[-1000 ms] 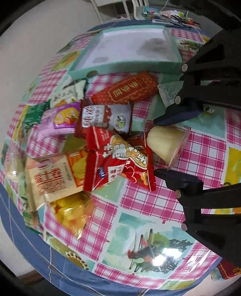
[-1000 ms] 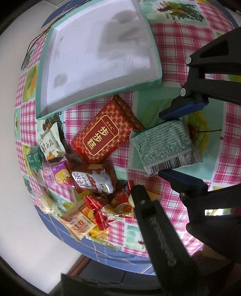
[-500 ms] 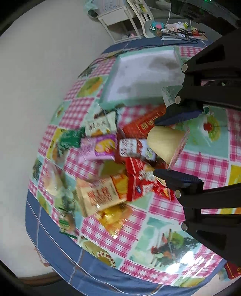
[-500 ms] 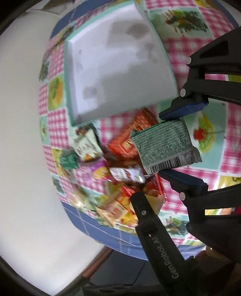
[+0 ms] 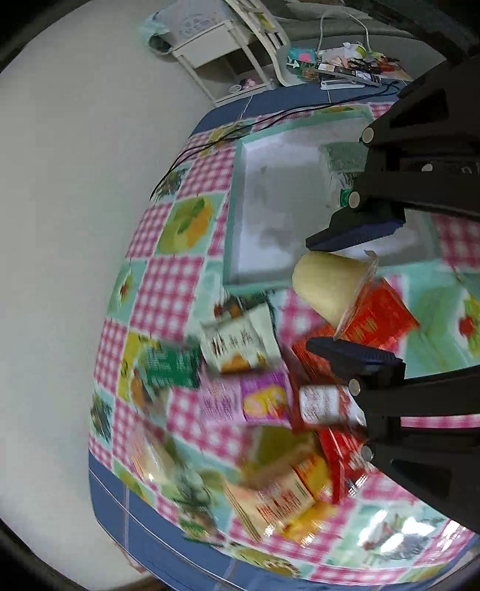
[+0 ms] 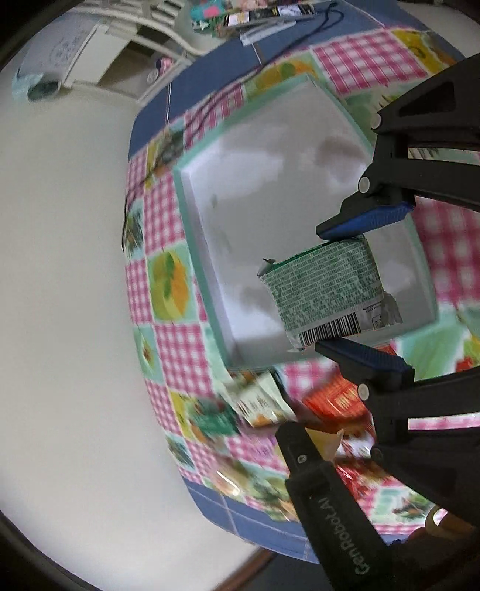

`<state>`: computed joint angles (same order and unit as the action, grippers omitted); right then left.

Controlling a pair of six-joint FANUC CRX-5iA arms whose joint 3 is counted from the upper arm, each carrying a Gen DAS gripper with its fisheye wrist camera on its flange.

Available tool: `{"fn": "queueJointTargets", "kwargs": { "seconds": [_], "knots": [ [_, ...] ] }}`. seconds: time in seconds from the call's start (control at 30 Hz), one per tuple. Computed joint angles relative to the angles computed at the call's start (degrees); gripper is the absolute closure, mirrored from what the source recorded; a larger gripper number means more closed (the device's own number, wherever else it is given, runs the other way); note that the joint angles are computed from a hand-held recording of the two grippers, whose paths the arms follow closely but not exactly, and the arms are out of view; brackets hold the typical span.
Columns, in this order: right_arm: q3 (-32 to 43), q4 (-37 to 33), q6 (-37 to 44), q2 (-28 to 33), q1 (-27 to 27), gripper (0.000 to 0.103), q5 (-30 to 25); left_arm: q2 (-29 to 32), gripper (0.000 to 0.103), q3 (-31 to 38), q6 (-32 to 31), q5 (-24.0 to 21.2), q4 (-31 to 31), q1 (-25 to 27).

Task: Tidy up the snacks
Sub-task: 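Carry both snacks into the white tray and open both tools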

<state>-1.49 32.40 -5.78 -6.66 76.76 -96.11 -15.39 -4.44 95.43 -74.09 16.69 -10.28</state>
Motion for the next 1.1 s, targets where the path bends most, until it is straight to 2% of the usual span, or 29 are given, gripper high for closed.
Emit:
{"fn": "queueJointTargets", "kwargs": {
  "seconds": [0.1,0.37,0.73,0.83,0.9,0.93,0.97,1.1],
  "knots": [
    [-1.1,0.5,-0.3,-0.8,-0.9,0.045,-1.9,2.6,0.054,1.9,0.7,1.3,-0.8,-2.8],
    [-7.0,-0.2,-1.8,-4.9,-5.7,0.045,-0.1,8.5,0.054,6.1,2.1,3.6,-2.9,-8.6],
    [-11.1,-2.5,-1.7,-6.8,-11.7,0.045,3.7,12.5,0.054,7.0,1.8,7.5,-2.5,-10.9],
    [-11.2,-3.5,-1.5,-7.0,-12.5,0.044,4.0,13.0,0.054,7.7,2.1,6.9,-2.9,-11.2],
    [-10.8,-4.1,-1.3,-6.8,-12.6,0.040,3.4,13.7,0.054,9.3,2.4,5.0,-4.3,-11.5],
    [-10.3,-4.4,-1.0,-6.5,-12.6,0.032,2.9,14.0,0.053,10.1,2.8,3.9,-5.2,-11.6],
    [-9.9,-4.7,-0.5,-6.3,-12.6,0.030,2.6,14.3,0.052,11.0,3.6,2.5,-6.3,-11.7],
    [-7.8,-6.0,1.5,-5.6,-11.9,0.030,1.2,14.1,0.049,13.0,5.3,-0.9,-9.7,-11.6]
  ]
}}
